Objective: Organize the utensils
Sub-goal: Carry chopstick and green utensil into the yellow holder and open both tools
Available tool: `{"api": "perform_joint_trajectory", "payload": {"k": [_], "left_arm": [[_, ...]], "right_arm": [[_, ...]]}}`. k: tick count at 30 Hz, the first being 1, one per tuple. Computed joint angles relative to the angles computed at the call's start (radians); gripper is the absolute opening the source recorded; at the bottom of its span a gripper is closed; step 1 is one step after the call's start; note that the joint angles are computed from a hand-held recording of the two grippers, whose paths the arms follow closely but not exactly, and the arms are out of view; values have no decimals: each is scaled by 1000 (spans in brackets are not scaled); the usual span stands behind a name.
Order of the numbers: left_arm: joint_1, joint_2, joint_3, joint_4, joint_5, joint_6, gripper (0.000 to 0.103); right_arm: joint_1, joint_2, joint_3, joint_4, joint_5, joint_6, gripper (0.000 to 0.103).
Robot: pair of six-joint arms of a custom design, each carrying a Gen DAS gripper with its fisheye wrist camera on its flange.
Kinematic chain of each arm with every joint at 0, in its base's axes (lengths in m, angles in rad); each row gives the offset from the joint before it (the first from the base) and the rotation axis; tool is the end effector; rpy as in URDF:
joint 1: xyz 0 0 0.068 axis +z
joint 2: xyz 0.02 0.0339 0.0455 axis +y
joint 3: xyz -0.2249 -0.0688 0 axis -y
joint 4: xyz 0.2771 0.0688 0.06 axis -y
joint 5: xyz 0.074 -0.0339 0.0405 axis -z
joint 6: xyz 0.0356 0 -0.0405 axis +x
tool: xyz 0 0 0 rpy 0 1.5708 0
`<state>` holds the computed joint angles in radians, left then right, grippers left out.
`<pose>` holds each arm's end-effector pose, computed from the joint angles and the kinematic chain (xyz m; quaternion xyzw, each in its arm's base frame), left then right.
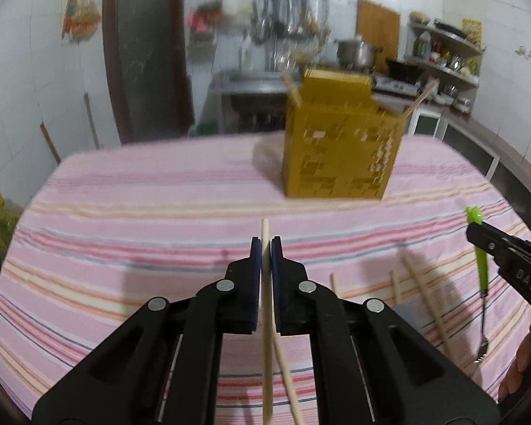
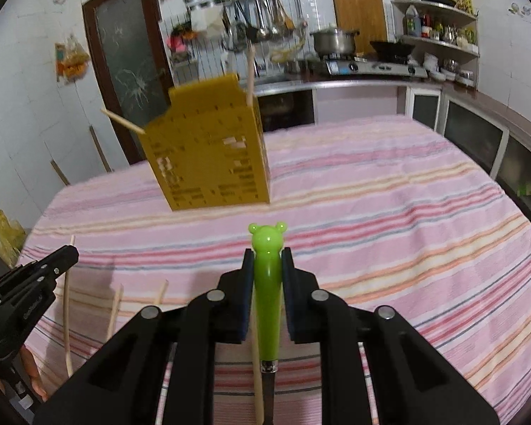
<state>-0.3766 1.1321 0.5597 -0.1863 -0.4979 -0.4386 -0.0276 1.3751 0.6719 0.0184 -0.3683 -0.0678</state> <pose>0.2539 -0.0821 0.1450 -0.1249 0.8869 0.0561 0.4412 0.3097 0.0043 0.1329 -0.0963 0.8864 0.1452 0.4288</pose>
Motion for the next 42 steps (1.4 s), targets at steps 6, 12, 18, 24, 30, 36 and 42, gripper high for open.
{"api": "perform_joint_trajectory", "payload": {"k": [6, 12, 18, 24, 30, 36, 42], "left_arm": [[-67, -181, -47, -32, -83, 24, 4], [-91, -282, -87, -5, -146, 57, 4], [-70, -322, -110, 19, -142, 72, 4], [-75, -321, -117, 47, -162, 91, 4], [-70, -324, -109, 67, -151, 122, 4], [-45, -318, -78, 84, -117, 148, 4], [-13, -290, -34, 115, -87, 172, 4]], "right_arm": [[-34, -111, -59, 41, -47, 23, 16], [-59, -187, -109, 89, -73, 50, 16], [-70, -218, -140, 138, -94, 71, 16], [-73, -258, -165, 170, -111, 72, 16], [-67, -264, -143, 171, -119, 73, 16], [-50, -226, -96, 166, -111, 73, 16], [-25, -174, -26, 149, -96, 59, 16]]}}
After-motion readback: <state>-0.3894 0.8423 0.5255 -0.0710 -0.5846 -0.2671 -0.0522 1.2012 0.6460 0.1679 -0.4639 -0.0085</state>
